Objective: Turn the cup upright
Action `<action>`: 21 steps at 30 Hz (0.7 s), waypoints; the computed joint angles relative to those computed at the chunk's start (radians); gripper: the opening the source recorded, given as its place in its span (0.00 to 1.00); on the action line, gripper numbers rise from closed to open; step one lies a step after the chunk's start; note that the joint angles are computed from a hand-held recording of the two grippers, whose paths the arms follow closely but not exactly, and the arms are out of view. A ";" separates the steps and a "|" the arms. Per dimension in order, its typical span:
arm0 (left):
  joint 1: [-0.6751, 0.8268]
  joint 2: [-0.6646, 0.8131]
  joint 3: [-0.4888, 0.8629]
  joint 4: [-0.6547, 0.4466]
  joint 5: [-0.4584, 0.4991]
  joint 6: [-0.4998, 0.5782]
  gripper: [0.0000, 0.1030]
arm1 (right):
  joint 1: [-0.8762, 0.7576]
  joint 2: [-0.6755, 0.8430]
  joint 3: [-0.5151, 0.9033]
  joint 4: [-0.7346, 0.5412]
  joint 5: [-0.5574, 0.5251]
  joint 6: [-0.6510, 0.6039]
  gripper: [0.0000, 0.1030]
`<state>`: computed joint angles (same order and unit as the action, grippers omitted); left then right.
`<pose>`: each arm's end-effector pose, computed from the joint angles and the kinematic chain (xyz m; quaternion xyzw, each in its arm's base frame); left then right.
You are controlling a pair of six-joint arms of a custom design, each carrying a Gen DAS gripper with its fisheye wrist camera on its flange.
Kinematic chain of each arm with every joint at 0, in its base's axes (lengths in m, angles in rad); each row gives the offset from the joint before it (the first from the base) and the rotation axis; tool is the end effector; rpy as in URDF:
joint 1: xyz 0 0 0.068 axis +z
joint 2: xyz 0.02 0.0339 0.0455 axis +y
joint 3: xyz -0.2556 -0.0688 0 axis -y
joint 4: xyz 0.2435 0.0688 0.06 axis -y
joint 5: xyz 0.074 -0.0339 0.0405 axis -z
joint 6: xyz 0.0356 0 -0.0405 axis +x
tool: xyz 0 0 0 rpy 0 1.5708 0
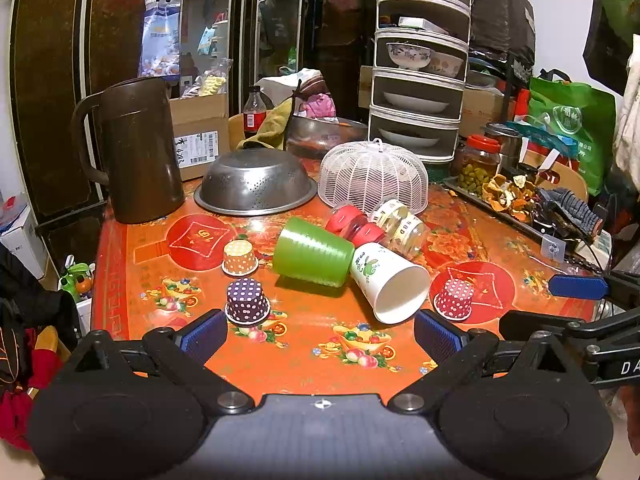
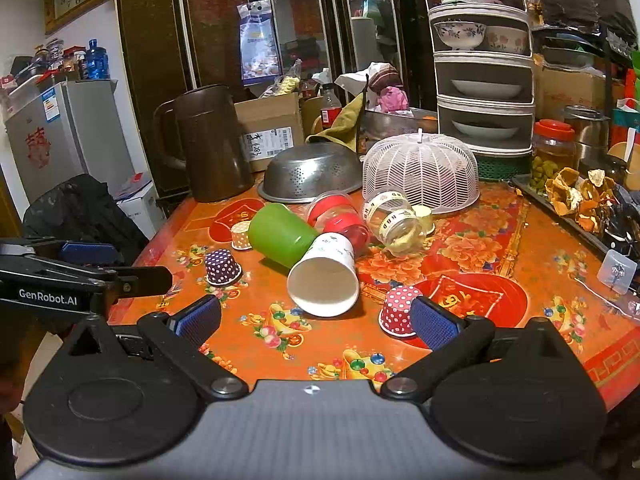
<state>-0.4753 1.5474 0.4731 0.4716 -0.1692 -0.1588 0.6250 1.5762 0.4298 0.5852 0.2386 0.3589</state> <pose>0.2452 -0.1194 0.1217 0.1002 0.8771 -0.0735 0.4639 0.2225 0.1501 0.1141 -0.0582 0.8690 0.1350 0.4725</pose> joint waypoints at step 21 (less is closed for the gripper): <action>-0.010 -0.011 -0.014 0.003 -0.008 -0.009 0.98 | -0.006 -0.012 -0.008 0.002 -0.017 -0.011 0.99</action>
